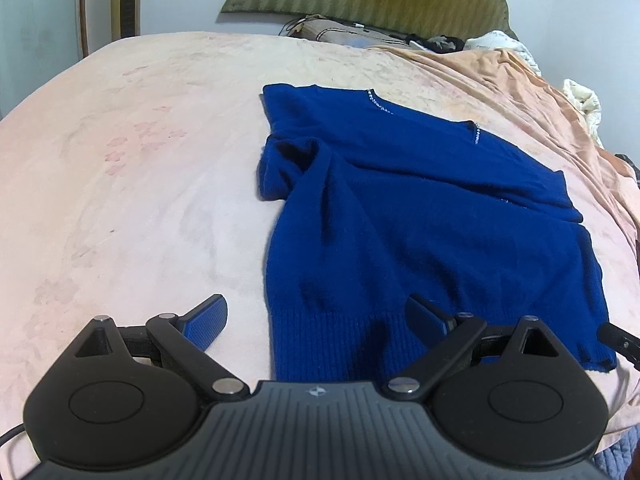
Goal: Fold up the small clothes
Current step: 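Move both tools to the ribbed hem and close them on it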
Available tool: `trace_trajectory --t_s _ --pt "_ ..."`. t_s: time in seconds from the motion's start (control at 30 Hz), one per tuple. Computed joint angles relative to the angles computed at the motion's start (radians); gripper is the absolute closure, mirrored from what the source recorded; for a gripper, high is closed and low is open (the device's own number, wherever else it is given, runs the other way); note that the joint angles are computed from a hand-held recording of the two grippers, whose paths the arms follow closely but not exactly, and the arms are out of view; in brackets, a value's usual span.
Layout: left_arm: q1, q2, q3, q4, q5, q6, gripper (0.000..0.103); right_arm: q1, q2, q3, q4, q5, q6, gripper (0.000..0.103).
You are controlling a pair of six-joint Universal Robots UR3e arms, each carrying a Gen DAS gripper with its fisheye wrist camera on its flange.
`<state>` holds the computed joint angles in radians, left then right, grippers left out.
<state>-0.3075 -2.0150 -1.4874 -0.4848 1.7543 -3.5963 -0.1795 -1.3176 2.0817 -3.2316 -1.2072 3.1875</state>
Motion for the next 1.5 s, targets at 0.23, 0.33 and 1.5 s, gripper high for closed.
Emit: trace_trajectory --t_s 0.23,0.33,1.5 --pt "-0.059 -0.094 0.172 -0.148 0.109 -0.014 0.007 0.004 0.006 -0.001 -0.003 -0.012 0.004 0.018" --pt "-0.087 -0.134 0.244 -0.188 0.144 -0.018 0.006 0.007 0.002 -0.006 0.003 -0.011 0.009 0.018" --pt "0.111 0.054 -0.218 0.237 -0.272 0.042 0.031 -0.080 -0.054 0.066 0.074 0.111 -0.027 0.038"
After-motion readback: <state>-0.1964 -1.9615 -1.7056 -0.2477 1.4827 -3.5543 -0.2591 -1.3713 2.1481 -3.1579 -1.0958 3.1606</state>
